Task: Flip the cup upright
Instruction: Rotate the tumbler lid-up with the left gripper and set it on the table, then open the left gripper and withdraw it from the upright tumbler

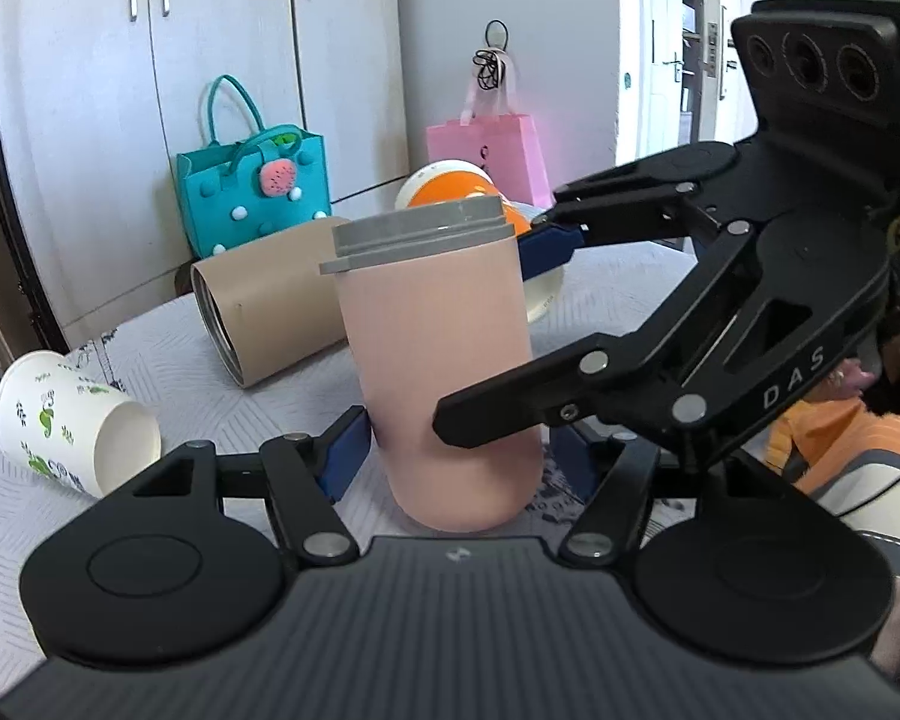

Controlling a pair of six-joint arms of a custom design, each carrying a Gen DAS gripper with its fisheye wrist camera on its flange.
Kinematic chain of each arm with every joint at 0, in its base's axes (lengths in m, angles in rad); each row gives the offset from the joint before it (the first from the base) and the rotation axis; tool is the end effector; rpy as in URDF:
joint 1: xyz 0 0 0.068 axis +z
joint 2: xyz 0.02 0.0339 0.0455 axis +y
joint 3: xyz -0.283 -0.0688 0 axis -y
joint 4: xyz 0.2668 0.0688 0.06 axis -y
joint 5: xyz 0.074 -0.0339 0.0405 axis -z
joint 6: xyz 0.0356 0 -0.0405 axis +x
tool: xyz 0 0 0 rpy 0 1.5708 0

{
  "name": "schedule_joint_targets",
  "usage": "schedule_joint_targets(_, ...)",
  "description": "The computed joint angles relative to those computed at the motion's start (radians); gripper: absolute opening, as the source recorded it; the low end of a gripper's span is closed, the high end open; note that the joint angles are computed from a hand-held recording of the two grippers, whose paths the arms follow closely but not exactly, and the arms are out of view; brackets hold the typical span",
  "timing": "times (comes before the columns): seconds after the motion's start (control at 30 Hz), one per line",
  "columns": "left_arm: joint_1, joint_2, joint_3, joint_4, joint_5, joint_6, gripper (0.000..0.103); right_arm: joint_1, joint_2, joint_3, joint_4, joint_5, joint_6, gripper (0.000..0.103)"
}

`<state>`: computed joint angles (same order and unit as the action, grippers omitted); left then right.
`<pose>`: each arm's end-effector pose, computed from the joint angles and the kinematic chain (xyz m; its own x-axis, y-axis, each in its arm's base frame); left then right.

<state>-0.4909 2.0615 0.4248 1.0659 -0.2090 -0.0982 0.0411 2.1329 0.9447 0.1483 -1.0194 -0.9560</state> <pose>0.2568 -0.1289 0.0341 -0.5043 0.1608 -0.8484 0.2590 0.9654 0.0291 0.3714 0.0456 0.0479 -0.1274 -0.4336 -0.8921 -0.9648 0.2627 0.0101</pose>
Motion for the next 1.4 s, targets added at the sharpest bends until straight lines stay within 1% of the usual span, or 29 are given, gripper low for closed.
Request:
schedule_joint_targets(0.13, 0.005, -0.015, -0.021, -0.009, 0.028, -0.051, 0.068, -0.009, -0.01, -0.018, -0.003, -0.002, -0.041, 0.075)
schedule_joint_targets(0.23, 0.011, -0.023, -0.044, 0.004, 0.028, -0.086, 0.075, -0.016, -0.002, -0.027, 0.019, -0.029, 0.001, 0.076)
schedule_joint_targets(0.27, 0.02, -0.019, -0.056, 0.029, 0.029, -0.097, 0.078, -0.021, 0.005, -0.03, 0.026, -0.041, 0.014, 0.076)
schedule_joint_targets(0.37, 0.008, 0.003, -0.096, 0.111, 0.011, -0.116, 0.079, -0.024, 0.022, -0.043, 0.062, -0.058, 0.049, 0.076)
schedule_joint_targets(0.53, -0.008, 0.009, -0.139, 0.159, -0.009, -0.162, 0.081, -0.03, 0.03, -0.081, 0.109, -0.081, 0.037, 0.077)
schedule_joint_targets(0.57, -0.012, 0.01, -0.145, 0.165, -0.017, -0.167, 0.081, -0.032, 0.03, -0.096, 0.141, -0.083, 0.041, 0.077)
schedule_joint_targets(0.63, -0.02, 0.006, -0.15, 0.156, -0.034, -0.172, 0.082, -0.029, 0.024, -0.117, 0.176, -0.079, 0.044, 0.077)
schedule_joint_targets(0.7, -0.027, 0.002, -0.154, 0.146, -0.043, -0.18, 0.083, -0.028, 0.014, -0.126, 0.161, -0.078, 0.018, 0.077)
schedule_joint_targets(0.77, -0.034, -0.014, -0.16, 0.123, -0.057, -0.204, 0.084, -0.028, 0.005, -0.157, 0.225, -0.076, 0.036, 0.077)
schedule_joint_targets(0.87, -0.041, -0.052, -0.172, 0.079, -0.07, -0.25, 0.087, -0.038, -0.012, -0.185, 0.263, -0.084, 0.046, 0.078)
schedule_joint_targets(0.97, -0.059, -0.111, -0.185, 0.014, -0.122, -0.294, 0.09, -0.059, -0.037, -0.214, 0.299, -0.083, 0.077, 0.081)
schedule_joint_targets(1.0, -0.07, -0.134, -0.189, -0.014, -0.148, -0.311, 0.091, -0.071, -0.047, -0.235, 0.335, -0.082, 0.101, 0.081)
schedule_joint_targets(1.03, -0.084, -0.166, -0.193, -0.055, -0.176, -0.333, 0.092, -0.083, -0.055, -0.254, 0.367, -0.085, 0.119, 0.082)
schedule_joint_targets(1.1, -0.116, -0.236, -0.197, -0.15, -0.244, -0.384, 0.099, -0.114, -0.083, -0.306, 0.439, -0.088, 0.155, 0.085)
schedule_joint_targets(1.13, -0.143, -0.276, -0.187, -0.227, -0.306, -0.422, 0.1, -0.129, -0.098, -0.336, 0.483, -0.086, 0.179, 0.087)
schedule_joint_targets(1.17, -0.17, -0.311, -0.169, -0.318, -0.367, -0.463, 0.103, -0.146, -0.113, -0.368, 0.534, -0.086, 0.206, 0.088)
schedule_joint_targets(1.23, -0.22, -0.352, -0.123, -0.493, -0.484, -0.559, 0.103, -0.172, -0.136, -0.435, 0.652, -0.068, 0.263, 0.088)
schedule_joint_targets(1.27, -0.245, -0.358, -0.095, -0.58, -0.537, -0.627, 0.103, -0.18, -0.133, -0.482, 0.771, -0.044, 0.321, 0.088)
schedule_joint_targets(1.3, -0.267, -0.359, -0.072, -0.649, -0.574, -0.694, 0.103, -0.188, -0.122, -0.516, 0.863, -0.03, 0.367, 0.089)
schedule_joint_targets(1.33, -0.283, -0.361, -0.058, -0.698, -0.593, -0.749, 0.103, -0.195, -0.109, -0.543, 0.937, -0.02, 0.407, 0.095)
schedule_joint_targets(1.37, -0.3, -0.361, -0.042, -0.749, -0.609, -0.805, 0.103, -0.196, -0.1, -0.568, 0.998, -0.007, 0.444, 0.099)
schedule_joint_targets(1.4, -0.321, -0.361, -0.028, -0.796, -0.623, -0.859, 0.103, -0.201, -0.087, -0.598, 1.07, 0.007, 0.48, 0.099)
